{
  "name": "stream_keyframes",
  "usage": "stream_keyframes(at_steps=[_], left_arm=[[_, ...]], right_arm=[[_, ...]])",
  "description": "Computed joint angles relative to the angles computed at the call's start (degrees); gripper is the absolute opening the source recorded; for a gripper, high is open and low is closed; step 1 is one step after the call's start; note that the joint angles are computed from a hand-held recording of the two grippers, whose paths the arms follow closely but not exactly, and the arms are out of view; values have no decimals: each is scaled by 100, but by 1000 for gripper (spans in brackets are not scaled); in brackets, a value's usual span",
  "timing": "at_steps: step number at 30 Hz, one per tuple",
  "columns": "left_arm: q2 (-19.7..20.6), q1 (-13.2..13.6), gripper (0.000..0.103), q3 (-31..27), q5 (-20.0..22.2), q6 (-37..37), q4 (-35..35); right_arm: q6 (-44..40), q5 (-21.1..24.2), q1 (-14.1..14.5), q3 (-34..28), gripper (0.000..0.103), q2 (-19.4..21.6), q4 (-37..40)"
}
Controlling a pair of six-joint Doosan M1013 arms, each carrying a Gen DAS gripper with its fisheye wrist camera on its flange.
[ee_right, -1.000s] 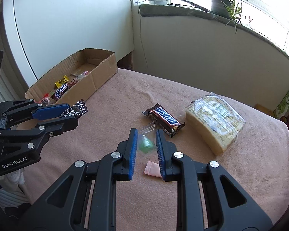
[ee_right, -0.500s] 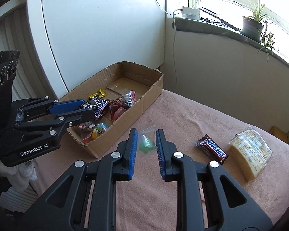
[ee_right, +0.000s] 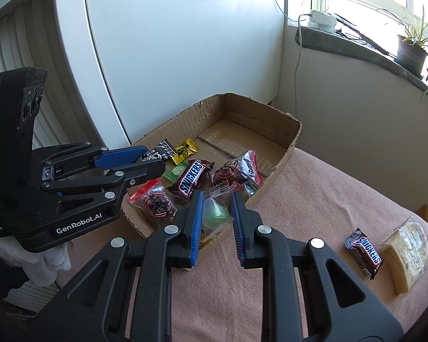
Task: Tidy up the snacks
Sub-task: 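Carry the black packet and green candy into the box and open both tools, then withdraw both open tools from the box toward the Snickers bar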
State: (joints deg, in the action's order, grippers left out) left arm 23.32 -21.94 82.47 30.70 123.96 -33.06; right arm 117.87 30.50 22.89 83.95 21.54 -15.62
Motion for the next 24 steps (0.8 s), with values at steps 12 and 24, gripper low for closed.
stream_keyframes(at_steps=[12,24], left_arm=[[42,51,26,-45,-18,-180,134],[15,35,42,-32,-167,-499,430]], right_arm=[[-584,22,-50,-211,21,201,647],[-562,26,-38,-247,38,214,509]])
